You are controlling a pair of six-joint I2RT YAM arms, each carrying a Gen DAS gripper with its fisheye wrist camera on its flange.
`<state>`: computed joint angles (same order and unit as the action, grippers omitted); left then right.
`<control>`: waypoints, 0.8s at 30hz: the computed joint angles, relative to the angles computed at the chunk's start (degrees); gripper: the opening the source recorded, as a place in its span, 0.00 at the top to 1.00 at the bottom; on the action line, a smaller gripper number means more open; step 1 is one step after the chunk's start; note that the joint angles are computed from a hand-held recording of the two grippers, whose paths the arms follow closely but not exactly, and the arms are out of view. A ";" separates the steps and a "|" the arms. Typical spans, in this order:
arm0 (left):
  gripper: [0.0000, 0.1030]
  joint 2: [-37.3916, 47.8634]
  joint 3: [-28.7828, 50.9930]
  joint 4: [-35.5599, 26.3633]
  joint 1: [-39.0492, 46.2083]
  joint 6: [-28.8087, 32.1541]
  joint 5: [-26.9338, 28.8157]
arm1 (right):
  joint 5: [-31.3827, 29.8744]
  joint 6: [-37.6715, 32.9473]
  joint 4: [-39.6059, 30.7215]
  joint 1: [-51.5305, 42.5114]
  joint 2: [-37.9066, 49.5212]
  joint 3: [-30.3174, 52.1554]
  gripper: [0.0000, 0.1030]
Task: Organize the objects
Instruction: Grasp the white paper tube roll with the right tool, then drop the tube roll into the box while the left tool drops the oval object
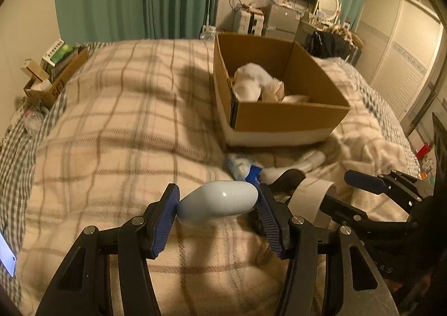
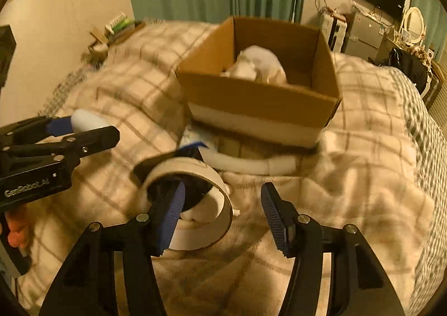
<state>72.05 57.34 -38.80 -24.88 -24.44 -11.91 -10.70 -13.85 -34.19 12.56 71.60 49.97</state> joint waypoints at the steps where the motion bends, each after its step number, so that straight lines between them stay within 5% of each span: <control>1: 0.44 0.36 -0.43 0.34 0.15 -0.07 0.27 | 0.42 0.25 0.10 0.07 0.95 0.18 0.45; 3: 0.44 0.65 -0.72 0.60 0.11 -0.14 0.32 | 0.55 0.19 0.19 -0.02 2.67 0.57 0.52; 4: 0.44 0.60 -0.85 0.64 0.11 -0.11 0.40 | 0.34 -0.08 0.24 0.04 3.27 0.66 0.61; 5: 0.44 0.39 -0.96 0.66 0.07 -0.10 0.44 | 0.59 -0.12 0.08 0.29 3.65 0.81 0.83; 6: 0.44 0.14 -1.01 0.64 0.06 -0.03 0.43 | 1.51 -0.05 0.22 0.70 3.49 0.57 0.89; 15: 0.44 -1.90 3.77 -3.44 -0.85 0.84 -0.98 | 2.49 0.00 -2.31 -0.51 -3.79 3.16 0.95; 24: 0.44 9.78 26.57 -7.43 0.94 8.53 -1.08 | 3.82 -2.53 -7.57 -3.52 1.54 24.49 0.95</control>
